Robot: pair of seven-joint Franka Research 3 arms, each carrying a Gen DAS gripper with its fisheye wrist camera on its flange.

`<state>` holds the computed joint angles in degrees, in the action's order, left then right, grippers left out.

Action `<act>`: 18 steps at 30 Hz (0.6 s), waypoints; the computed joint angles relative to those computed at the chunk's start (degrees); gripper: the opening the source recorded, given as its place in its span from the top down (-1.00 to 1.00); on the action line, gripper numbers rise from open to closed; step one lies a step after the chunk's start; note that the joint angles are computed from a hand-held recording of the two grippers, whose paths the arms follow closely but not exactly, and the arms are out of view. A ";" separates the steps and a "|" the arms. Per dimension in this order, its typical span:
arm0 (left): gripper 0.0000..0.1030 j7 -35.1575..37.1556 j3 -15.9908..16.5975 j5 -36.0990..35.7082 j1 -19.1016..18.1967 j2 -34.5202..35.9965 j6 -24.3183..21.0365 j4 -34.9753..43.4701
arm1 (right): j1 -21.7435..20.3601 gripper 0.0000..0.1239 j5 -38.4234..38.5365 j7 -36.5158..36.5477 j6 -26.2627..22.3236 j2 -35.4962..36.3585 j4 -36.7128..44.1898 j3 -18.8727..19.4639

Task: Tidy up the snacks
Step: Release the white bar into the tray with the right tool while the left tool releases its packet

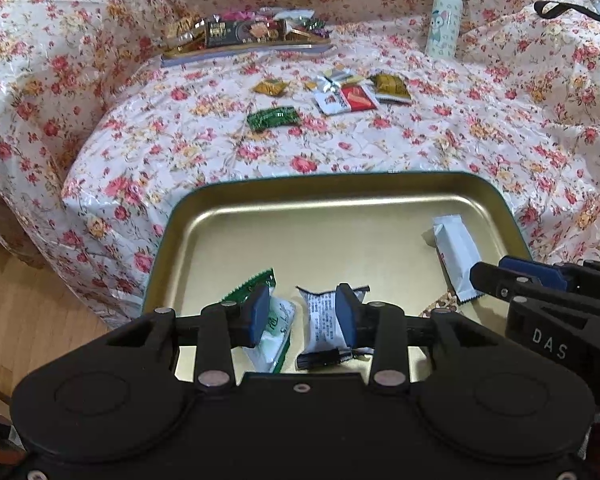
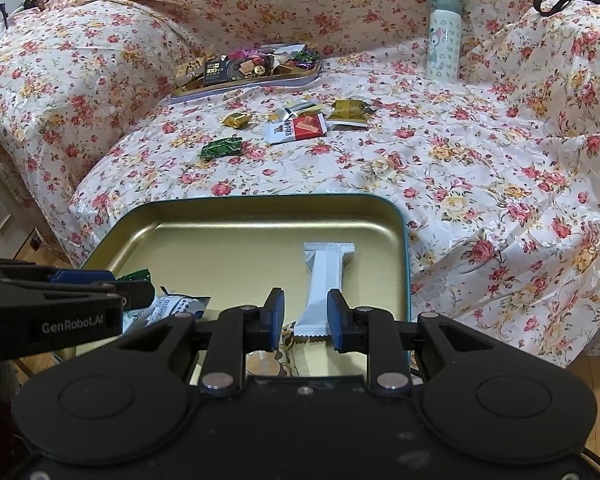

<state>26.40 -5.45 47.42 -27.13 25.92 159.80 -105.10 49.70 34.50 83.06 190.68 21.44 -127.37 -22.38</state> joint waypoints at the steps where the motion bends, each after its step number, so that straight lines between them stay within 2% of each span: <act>1: 0.09 -1.06 0.65 1.05 -0.48 -0.21 0.45 -0.15 | -0.15 0.59 -0.07 -0.08 0.12 -0.13 -0.10 0.20; 3: 0.06 -3.66 1.89 3.58 -1.28 -0.69 1.44 -0.52 | -0.70 0.59 -0.09 -0.32 0.48 -0.42 -0.31 0.85; 5: -0.08 -7.74 3.37 7.26 -2.29 -1.31 2.45 -0.93 | -1.48 0.59 0.06 -0.74 0.78 -0.78 -0.44 1.73; 7: -0.14 -12.54 4.68 11.70 -3.09 -1.89 3.37 -1.27 | -2.23 0.59 0.36 -1.26 1.25 -1.14 -0.60 2.66; 11: -0.15 -20.50 5.51 20.62 -3.53 -2.61 3.17 -1.02 | -5.04 0.56 1.32 -2.81 2.53 -2.01 -0.92 5.89; 15: -0.24 -27.62 5.64 30.93 -4.05 -3.14 1.20 -0.35 | -9.73 0.42 1.66 -4.03 3.94 -2.85 -1.07 10.76; 18: -0.30 -33.60 5.16 38.22 -3.55 -3.53 0.66 0.10 | -11.19 0.25 3.02 -5.51 5.15 -3.00 -0.93 12.45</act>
